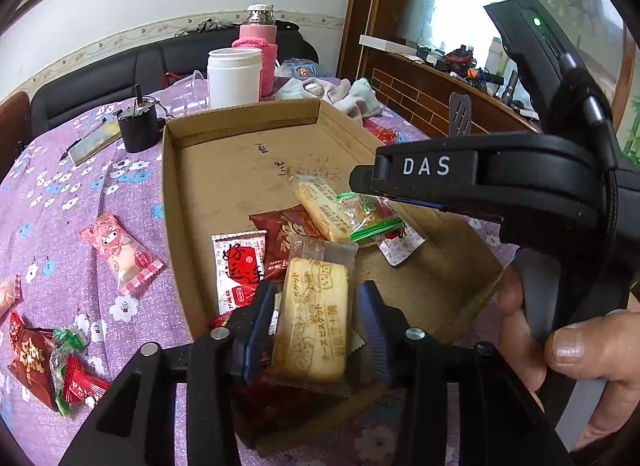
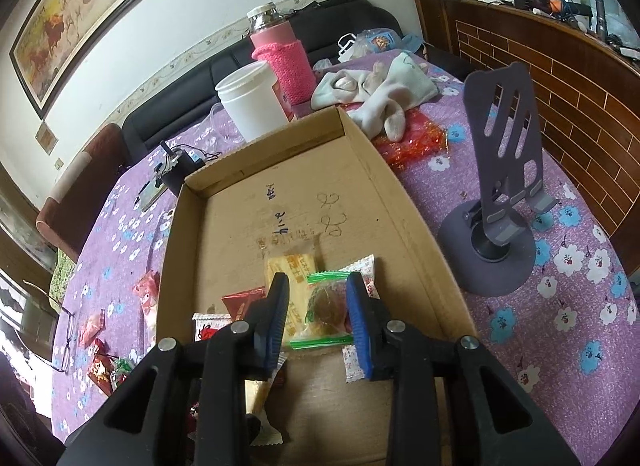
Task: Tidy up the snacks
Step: 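Lower both held snacks into the tray and open both grippers, then move both open tools back to the snacks on the tablecloth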
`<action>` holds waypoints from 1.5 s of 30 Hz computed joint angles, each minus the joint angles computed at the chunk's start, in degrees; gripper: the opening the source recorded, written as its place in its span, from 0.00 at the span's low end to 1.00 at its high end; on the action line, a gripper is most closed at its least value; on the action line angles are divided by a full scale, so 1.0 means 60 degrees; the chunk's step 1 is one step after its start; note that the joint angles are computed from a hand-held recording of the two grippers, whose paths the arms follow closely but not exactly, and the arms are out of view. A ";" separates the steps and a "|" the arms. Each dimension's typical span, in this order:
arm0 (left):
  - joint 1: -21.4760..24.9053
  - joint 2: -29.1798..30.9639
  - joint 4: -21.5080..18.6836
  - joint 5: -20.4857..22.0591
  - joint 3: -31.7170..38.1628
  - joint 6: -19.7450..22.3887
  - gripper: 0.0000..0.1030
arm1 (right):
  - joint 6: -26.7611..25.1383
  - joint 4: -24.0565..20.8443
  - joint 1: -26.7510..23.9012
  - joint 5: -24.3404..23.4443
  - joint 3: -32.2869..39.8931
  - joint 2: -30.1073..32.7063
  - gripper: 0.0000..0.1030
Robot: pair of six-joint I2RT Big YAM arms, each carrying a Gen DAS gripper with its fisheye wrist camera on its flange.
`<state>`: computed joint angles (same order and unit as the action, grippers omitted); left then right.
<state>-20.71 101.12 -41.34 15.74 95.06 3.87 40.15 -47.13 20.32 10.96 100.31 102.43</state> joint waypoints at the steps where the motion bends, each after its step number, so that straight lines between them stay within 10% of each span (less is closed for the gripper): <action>1: 0.0017 -0.0014 0.0028 0.0031 -0.0006 -0.0033 0.52 | 0.0014 0.0025 0.0004 0.0034 -0.0014 -0.0017 0.27; 24: 0.0213 -0.0312 0.0590 -0.0063 -0.0243 -0.0374 0.54 | 0.0025 0.0542 0.0076 0.0194 -0.0246 -0.0243 0.28; 35: 0.0565 -0.0533 -0.0322 0.0167 -0.0008 -0.0776 0.54 | -0.0317 0.1126 0.0223 0.0218 -0.0484 -0.0443 0.31; 45: 0.2643 -0.2065 0.0033 0.0080 -0.1794 -0.0282 0.54 | -0.1451 0.1597 0.0725 -0.0619 -0.0196 -0.0211 0.31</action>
<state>-4.85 88.73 -41.14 16.22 84.30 2.18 31.44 -37.55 24.67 7.25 99.13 101.16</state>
